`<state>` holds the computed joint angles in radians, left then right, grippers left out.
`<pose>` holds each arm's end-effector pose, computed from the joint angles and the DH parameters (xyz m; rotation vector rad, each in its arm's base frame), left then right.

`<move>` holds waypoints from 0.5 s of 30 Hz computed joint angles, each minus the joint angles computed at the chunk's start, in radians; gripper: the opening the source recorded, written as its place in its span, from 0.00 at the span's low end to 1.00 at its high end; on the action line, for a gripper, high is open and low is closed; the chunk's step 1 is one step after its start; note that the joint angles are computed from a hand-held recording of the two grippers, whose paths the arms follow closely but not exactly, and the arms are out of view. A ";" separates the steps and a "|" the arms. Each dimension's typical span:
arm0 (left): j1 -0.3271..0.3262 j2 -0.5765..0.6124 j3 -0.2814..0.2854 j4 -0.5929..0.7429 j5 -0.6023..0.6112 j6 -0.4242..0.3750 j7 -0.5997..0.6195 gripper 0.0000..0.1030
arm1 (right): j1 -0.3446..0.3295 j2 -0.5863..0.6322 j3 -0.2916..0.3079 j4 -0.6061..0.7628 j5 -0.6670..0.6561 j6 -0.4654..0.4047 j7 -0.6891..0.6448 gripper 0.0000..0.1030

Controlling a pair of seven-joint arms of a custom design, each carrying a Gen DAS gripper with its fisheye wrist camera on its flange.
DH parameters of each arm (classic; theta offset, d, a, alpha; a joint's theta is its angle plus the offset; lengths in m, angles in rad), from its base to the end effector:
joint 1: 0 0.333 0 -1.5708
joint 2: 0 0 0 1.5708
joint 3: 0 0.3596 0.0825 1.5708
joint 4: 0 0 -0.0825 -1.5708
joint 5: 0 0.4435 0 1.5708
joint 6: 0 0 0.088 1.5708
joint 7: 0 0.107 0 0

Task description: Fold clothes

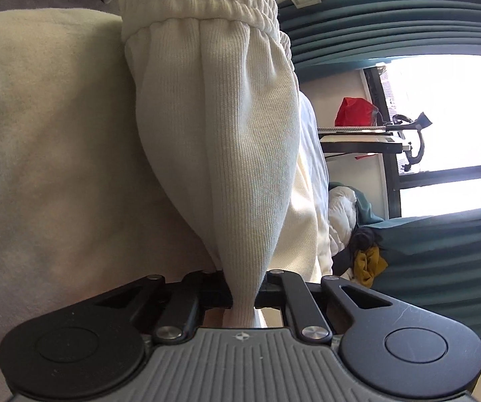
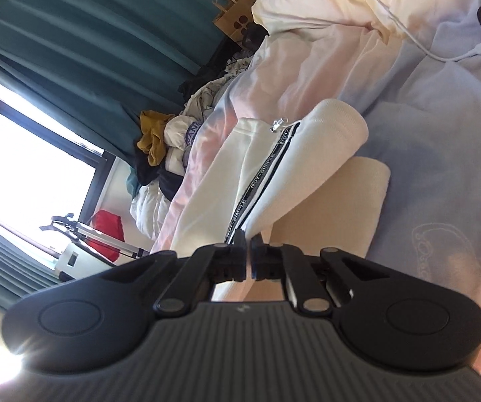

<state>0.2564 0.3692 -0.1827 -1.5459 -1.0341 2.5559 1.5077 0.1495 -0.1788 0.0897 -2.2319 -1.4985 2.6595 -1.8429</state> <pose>0.7781 0.0922 0.5300 2.4183 -0.8635 1.4296 0.5463 0.1644 0.5070 -0.1588 2.0481 -0.4879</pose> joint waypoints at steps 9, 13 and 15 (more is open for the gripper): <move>-0.007 0.015 0.002 0.017 0.030 -0.003 -0.026 0.09 | -0.049 -0.055 -0.009 -0.107 -0.015 0.171 0.228 0.09; -0.010 0.016 0.003 0.022 0.061 -0.007 -0.030 0.10 | -0.036 -0.074 -0.006 -0.131 0.160 0.140 0.094 0.23; -0.007 0.016 0.002 0.021 0.062 -0.012 -0.034 0.11 | -0.046 -0.070 -0.001 -0.139 0.215 0.158 0.085 0.42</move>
